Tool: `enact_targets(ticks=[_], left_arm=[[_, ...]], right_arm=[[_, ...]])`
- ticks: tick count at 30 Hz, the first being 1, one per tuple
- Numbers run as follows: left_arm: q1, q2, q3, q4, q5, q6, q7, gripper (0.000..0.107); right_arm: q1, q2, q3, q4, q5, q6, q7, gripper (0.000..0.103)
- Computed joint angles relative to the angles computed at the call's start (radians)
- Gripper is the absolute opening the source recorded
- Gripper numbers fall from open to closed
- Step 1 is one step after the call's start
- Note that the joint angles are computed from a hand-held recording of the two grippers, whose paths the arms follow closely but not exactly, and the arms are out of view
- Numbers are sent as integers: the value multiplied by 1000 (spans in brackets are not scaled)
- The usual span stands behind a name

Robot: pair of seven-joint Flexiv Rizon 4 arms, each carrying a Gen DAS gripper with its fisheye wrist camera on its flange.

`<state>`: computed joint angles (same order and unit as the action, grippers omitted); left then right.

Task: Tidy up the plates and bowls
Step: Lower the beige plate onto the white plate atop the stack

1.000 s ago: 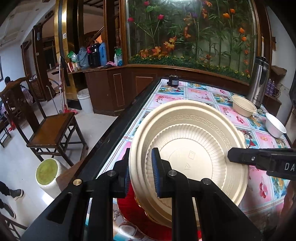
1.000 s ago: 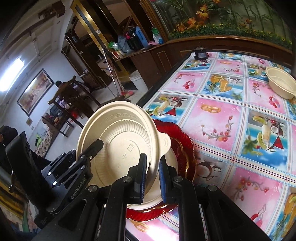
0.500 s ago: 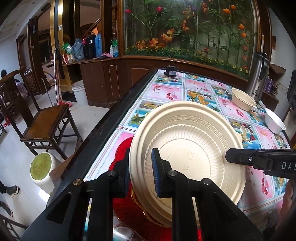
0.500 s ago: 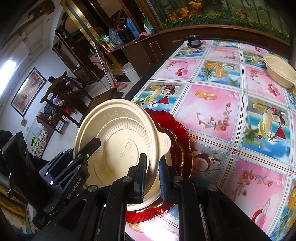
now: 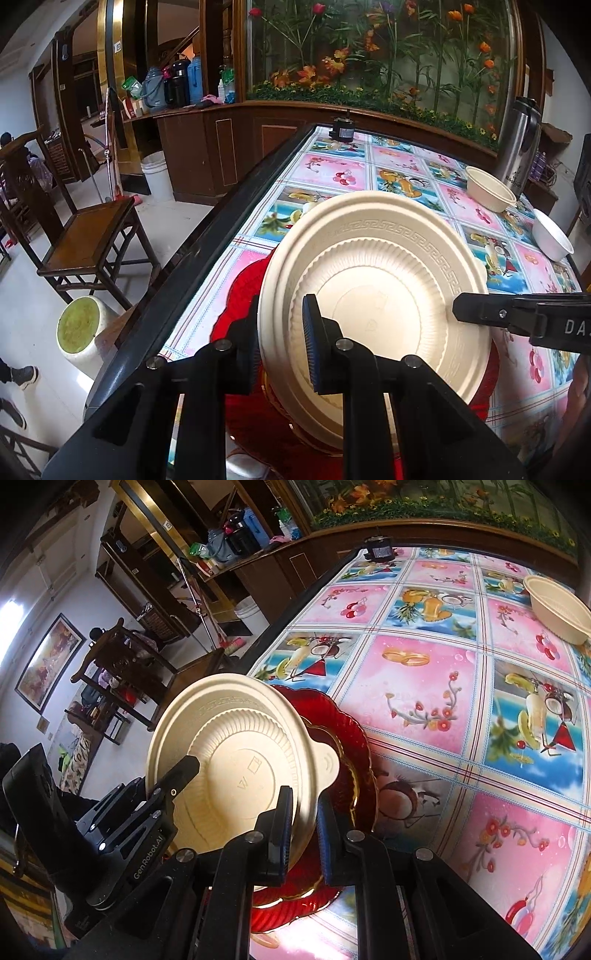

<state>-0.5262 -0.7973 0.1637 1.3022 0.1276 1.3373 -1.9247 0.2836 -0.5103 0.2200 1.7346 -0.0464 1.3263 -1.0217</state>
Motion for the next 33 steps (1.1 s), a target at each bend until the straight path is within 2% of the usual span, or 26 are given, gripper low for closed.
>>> enact_targets(ticks=[4,13,14,19,21,22,33], left_arm=[[20,11,-30,17,-13,12,22,16],[10,23,-19,34,-26,34,27,16],[11,24,-20,36,-27,34,28,16],[3,28,-5,45,-25,47,18,17],[0,30,2,49,-24,59,11,17],[-1,30,3,50,-25,61,9,17],[-37,48,58,61,-1,85,-46,19]], right_arm=[[-30,5,44,-12,38,-17,-37,12],[-26,36,43,4,68,-33,-61,12],[-31,32,50,1,79,-32,-68,16],[-37,27,61,1,112,-11,-91,17],[-36,35,62,10,118,8,-96,29],[-23,41,45,20,104,17,-86,31],[-64,69,77,58,132,82,-110,31]])
